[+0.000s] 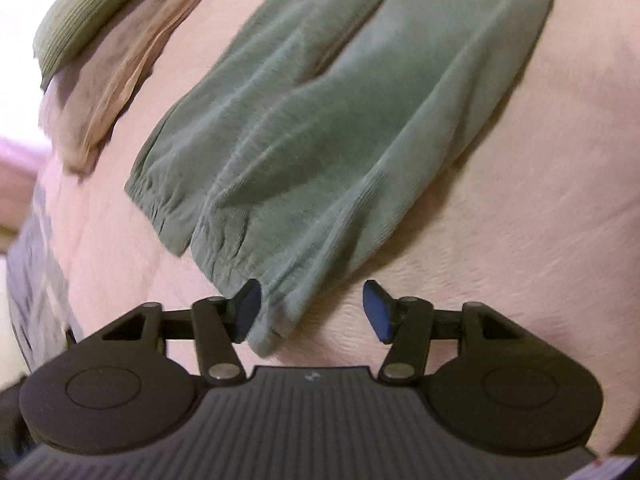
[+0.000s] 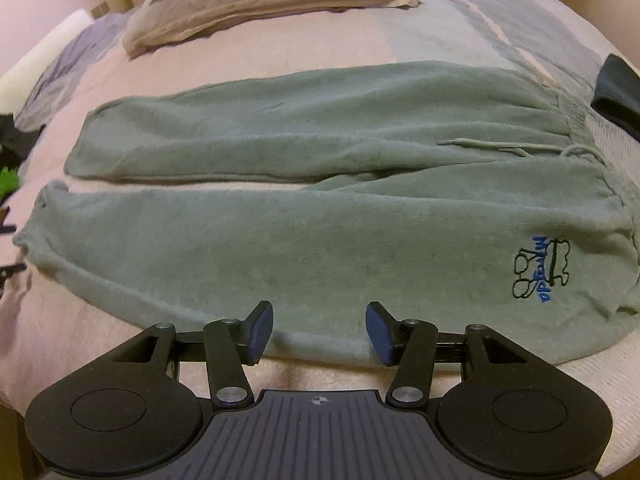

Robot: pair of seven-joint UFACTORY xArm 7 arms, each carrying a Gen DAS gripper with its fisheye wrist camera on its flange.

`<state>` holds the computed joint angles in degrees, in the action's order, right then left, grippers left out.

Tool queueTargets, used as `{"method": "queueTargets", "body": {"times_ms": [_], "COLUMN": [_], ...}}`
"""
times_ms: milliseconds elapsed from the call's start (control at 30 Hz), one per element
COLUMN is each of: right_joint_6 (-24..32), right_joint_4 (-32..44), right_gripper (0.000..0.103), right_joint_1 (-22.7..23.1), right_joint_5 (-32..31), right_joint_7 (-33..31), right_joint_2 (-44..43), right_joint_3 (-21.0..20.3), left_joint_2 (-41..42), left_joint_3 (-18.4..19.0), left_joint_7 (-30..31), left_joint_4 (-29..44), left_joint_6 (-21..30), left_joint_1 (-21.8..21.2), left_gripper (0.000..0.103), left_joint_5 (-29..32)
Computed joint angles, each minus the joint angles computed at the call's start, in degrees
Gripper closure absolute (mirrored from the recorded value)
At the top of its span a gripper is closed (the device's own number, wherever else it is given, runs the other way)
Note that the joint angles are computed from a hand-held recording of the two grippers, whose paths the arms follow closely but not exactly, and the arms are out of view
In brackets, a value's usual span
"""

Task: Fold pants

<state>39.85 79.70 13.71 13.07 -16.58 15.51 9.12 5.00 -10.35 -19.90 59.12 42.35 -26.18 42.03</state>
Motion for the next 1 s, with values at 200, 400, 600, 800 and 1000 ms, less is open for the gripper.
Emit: {"method": "queueTargets", "body": {"times_ms": [200, 400, 600, 800, 1000], "right_joint_6": [2.4, 4.6, 5.9, 2.5, -4.2], "right_joint_4": [-2.1, -4.3, -5.1, -8.1, -7.0], "right_gripper": [0.054, 0.053, 0.053, 0.052, 0.051], "right_joint_1": [0.9, -0.4, -1.5, -4.0, -8.8], "right_joint_5": [-4.7, -3.1, -3.0, -7.6, -7.8], "right_joint_7": [4.8, 5.8, 7.8, 16.3, 24.5], "right_joint_2": [-2.5, -6.2, -7.0, -10.2, -8.6], "right_joint_3": [-1.4, -1.7, -2.7, -5.5, -8.1], "left_joint_2": [-7.2, -17.0, -14.6, -15.5, -7.7], "left_joint_3": [-1.0, -6.9, -8.2, -5.7, -6.7], "left_joint_7": [-1.3, 1.0, -2.5, 1.0, 2.1], "left_joint_4": [-1.9, -2.9, -5.2, -2.2, 9.0], "left_joint_6": [2.1, 15.0, 16.6, 17.6, 18.5], "left_joint_1": [0.4, -2.2, -4.0, -2.7, -2.4], "left_gripper": [0.099, 0.099, 0.091, 0.086, 0.086], "left_joint_5": [-5.3, -20.9, -28.8, -32.6, -26.4]}}
